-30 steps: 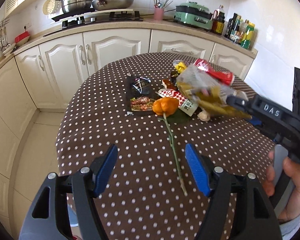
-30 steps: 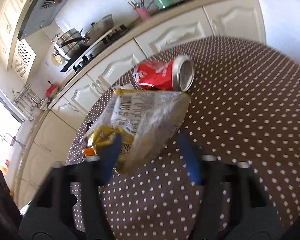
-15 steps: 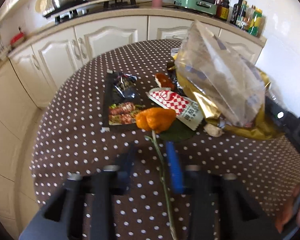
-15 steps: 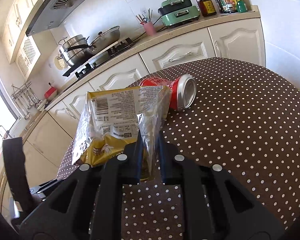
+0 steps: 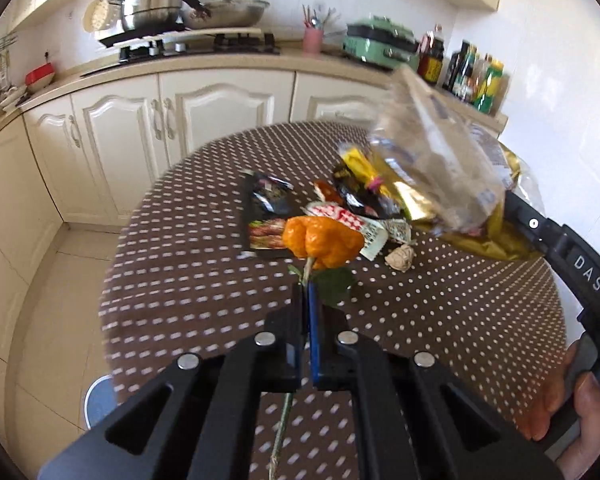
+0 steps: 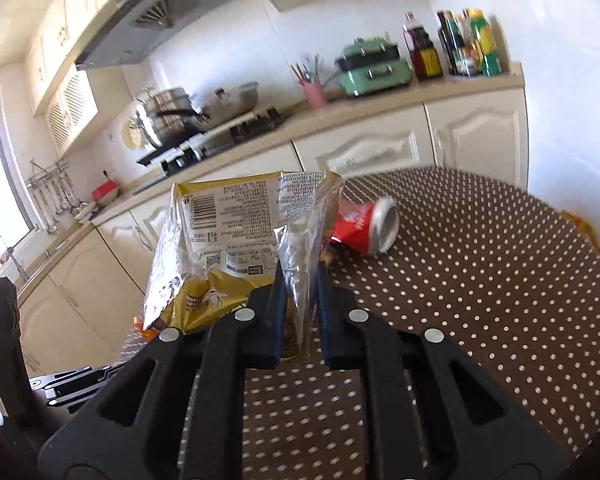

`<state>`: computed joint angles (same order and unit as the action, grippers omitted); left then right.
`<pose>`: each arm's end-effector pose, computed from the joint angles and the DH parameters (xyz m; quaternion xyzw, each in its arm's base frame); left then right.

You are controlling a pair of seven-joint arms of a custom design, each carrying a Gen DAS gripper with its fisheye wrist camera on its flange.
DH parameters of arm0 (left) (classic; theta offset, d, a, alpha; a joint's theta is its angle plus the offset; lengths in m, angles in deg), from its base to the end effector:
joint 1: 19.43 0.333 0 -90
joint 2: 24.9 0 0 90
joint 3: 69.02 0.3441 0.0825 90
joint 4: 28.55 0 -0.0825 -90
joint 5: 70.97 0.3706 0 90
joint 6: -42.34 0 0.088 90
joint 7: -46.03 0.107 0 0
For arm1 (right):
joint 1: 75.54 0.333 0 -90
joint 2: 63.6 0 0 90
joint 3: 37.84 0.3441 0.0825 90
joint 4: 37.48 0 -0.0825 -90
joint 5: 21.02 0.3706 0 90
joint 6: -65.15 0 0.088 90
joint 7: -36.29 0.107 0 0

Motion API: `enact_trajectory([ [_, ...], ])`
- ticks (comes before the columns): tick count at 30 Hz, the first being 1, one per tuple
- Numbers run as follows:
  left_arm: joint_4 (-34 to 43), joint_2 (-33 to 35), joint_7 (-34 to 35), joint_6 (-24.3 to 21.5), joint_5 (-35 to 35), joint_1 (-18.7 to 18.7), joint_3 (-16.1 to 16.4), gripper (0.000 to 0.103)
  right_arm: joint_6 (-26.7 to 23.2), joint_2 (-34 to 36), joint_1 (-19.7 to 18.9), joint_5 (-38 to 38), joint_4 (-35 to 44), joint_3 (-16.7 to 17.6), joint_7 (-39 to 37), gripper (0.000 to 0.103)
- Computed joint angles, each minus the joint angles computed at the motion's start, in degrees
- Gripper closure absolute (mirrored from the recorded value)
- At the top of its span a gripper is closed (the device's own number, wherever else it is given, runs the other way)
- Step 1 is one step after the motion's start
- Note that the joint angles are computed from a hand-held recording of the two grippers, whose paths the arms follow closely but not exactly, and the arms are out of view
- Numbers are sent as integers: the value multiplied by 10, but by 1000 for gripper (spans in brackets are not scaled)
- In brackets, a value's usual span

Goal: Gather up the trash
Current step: 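Grasp the gold chip bag with the right tool while the left tool grasps the orange flower, then carry the chip bag and flower over the bin and open both tools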

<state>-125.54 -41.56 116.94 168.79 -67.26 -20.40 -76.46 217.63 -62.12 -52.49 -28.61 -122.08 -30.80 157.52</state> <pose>0.4642 -0.0821 0.8179 -0.6999 0.5962 -0.3078 0.2448 0.5082 0.2970 0.8202 -0.6070 0.5742 -0.1900 0.5155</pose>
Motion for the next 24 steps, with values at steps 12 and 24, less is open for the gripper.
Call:
enact_trajectory([
  [12,-142,-169,15,38,-39,46,68,100,-37,23,71,-46,74,44,-10,89],
  [24,-294,-280,37,0,-27,159,162,100,-186,218,253,-73,316,41,-71,89],
])
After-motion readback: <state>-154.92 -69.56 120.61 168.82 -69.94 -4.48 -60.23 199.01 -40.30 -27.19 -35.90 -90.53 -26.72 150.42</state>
